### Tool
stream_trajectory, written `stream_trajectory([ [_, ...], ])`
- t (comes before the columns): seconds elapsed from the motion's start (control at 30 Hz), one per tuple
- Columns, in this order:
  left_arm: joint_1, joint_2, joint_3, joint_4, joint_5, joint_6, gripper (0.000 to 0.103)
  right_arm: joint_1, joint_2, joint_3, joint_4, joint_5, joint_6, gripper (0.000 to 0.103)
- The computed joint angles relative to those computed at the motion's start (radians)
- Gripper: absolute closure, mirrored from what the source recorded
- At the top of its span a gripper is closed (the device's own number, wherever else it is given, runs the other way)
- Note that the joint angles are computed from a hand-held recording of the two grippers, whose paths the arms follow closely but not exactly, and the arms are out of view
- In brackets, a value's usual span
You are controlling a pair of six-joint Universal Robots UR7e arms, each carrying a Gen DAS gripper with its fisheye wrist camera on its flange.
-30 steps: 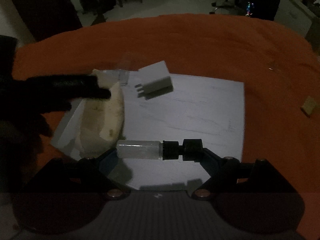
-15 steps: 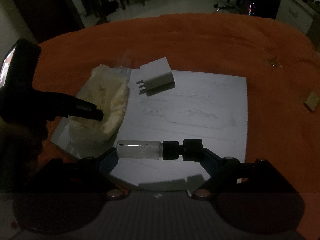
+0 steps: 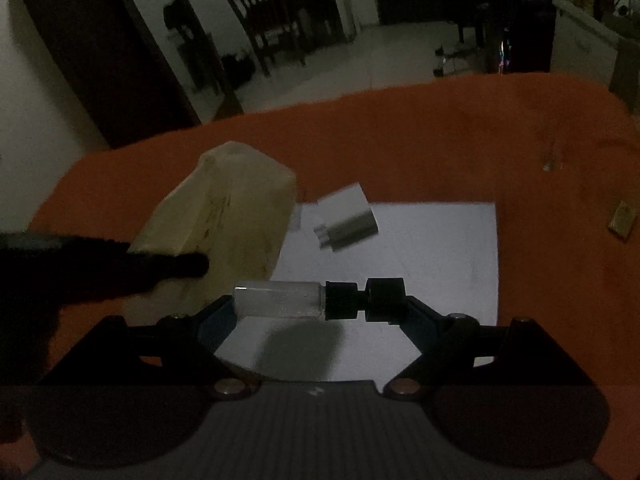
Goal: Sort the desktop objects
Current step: 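Lower the crystal block into the white box with the left tool while the right tool lowers the vial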
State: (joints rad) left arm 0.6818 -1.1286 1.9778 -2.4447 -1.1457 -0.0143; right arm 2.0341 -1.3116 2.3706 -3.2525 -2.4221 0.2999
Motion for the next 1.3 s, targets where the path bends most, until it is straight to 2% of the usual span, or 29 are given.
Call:
stream_trajectory([
  [0.1, -0.017, -0.084, 0.030, 0.035, -0.046, -0.006, 0.095, 0.045, -0.007, -0.007, 0.021, -0.040, 0.018, 0.014],
  [0.17, -0.032, -0.143, 0.077, 0.022, -0.046, -0.007, 0.095, 0.080, -0.015, -0.010, 0.052, -0.060, 0.046, 0.014],
  [0.3, -0.054, -0.293, 0.177, 0.040, -0.061, -0.058, 0.095, 0.180, -0.032, -0.004, 0.159, -0.095, 0.149, 0.014],
  [0.43, -0.099, -0.460, 0.327, 0.022, -0.027, 0.031, 0.094, 0.291, -0.017, 0.029, 0.252, -0.123, 0.269, 0.013],
  [0.5, -0.118, -0.517, 0.380, 0.053, -0.012, 0.025, 0.094, 0.325, 0.017, 0.047, 0.270, -0.125, 0.340, 0.013],
  [0.6, -0.105, -0.537, 0.433, 0.075, -0.005, -0.014, 0.094, 0.341, 0.096, 0.064, 0.272, -0.119, 0.418, 0.013],
  [0.73, -0.067, -0.476, 0.471, 0.032, 0.011, -0.007, 0.094, 0.316, 0.198, 0.060, 0.295, -0.119, 0.503, 0.014],
  [0.8, -0.041, -0.440, 0.467, 0.018, -0.003, -0.011, 0.094, 0.293, 0.234, 0.060, 0.288, -0.122, 0.512, 0.013],
  [1.03, -0.006, -0.427, 0.486, 0.027, -0.011, -0.017, 0.094, 0.243, 0.267, 0.058, 0.360, -0.128, 0.562, 0.013],
  [1.13, 0.001, -0.427, 0.477, 0.057, -0.011, -0.026, 0.093, 0.229, 0.250, 0.046, 0.450, -0.117, 0.604, 0.013],
  [1.23, 0.003, -0.443, 0.459, 0.123, -0.005, -0.085, 0.078, 0.236, 0.215, 0.026, 0.574, -0.109, 0.674, 0.013],
  [1.27, 0.008, -0.453, 0.444, 0.152, -0.019, -0.106, 0.061, 0.243, 0.202, 0.018, 0.620, -0.107, 0.705, 0.013],
  [1.3, 0.014, -0.472, 0.429, 0.178, -0.041, -0.126, 0.055, 0.261, 0.182, 0.014, 0.646, -0.110, 0.723, 0.013],
])
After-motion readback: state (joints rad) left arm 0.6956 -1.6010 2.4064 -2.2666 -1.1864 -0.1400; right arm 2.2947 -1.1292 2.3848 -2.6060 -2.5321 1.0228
